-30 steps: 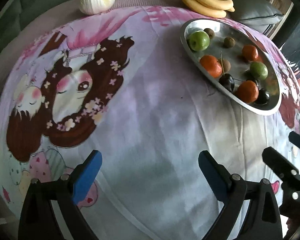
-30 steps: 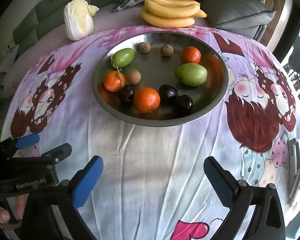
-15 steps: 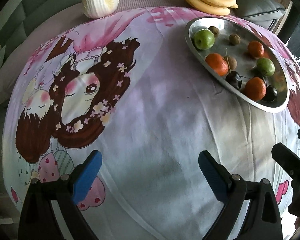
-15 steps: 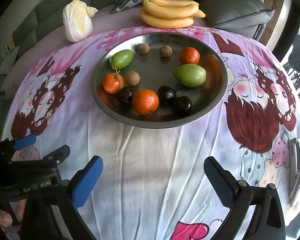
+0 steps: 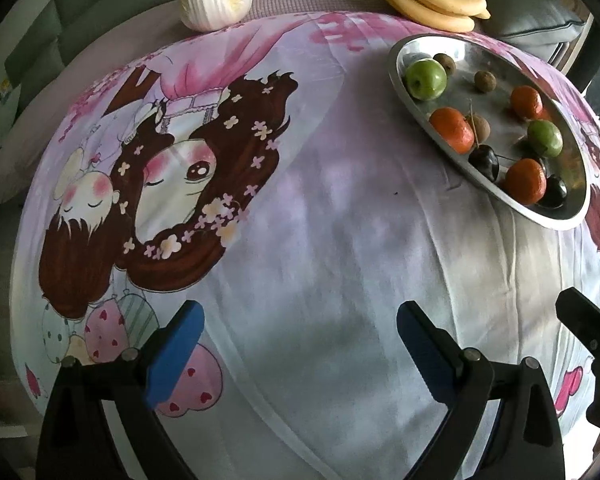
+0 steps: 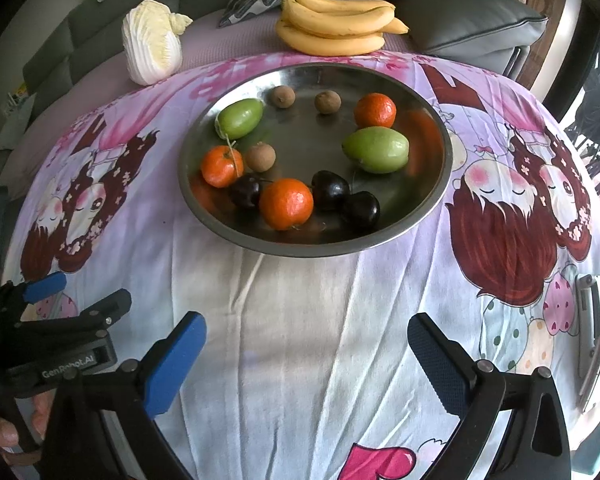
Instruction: Organize fruits
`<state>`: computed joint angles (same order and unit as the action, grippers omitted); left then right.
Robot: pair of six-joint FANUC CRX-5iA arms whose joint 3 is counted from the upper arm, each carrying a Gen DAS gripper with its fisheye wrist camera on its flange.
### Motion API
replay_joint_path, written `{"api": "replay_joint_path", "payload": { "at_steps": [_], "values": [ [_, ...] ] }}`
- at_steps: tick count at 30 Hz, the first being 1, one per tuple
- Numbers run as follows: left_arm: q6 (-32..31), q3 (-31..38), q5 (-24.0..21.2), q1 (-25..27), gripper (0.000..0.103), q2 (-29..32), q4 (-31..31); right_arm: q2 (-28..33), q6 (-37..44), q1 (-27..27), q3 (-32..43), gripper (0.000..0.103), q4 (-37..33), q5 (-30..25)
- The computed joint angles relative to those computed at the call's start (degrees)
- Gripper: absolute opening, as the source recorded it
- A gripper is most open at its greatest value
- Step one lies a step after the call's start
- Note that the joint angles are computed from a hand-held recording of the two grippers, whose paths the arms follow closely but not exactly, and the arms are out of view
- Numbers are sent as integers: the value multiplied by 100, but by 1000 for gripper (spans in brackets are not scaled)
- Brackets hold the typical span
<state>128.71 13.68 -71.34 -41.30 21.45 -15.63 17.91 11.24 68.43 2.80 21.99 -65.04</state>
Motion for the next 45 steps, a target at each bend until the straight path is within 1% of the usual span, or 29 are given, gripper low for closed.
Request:
{"api": "replay_joint_path", "payload": {
  "at_steps": [4,7,21,45],
  "values": [
    [2,12,4,-19,97,0,-31,2,4,0,8,102,-8,-1],
    [25,80,-80,-60,97,30,-111,-5,8,-11,-6,102,-27,14],
    [28,42,-27,-35,97,-5,-59,-2,18,-21,-3,102,-37,20],
    [107,45,-66,9,97,10,-61,32,25,-27,31,102,-82,12]
  ]
}}
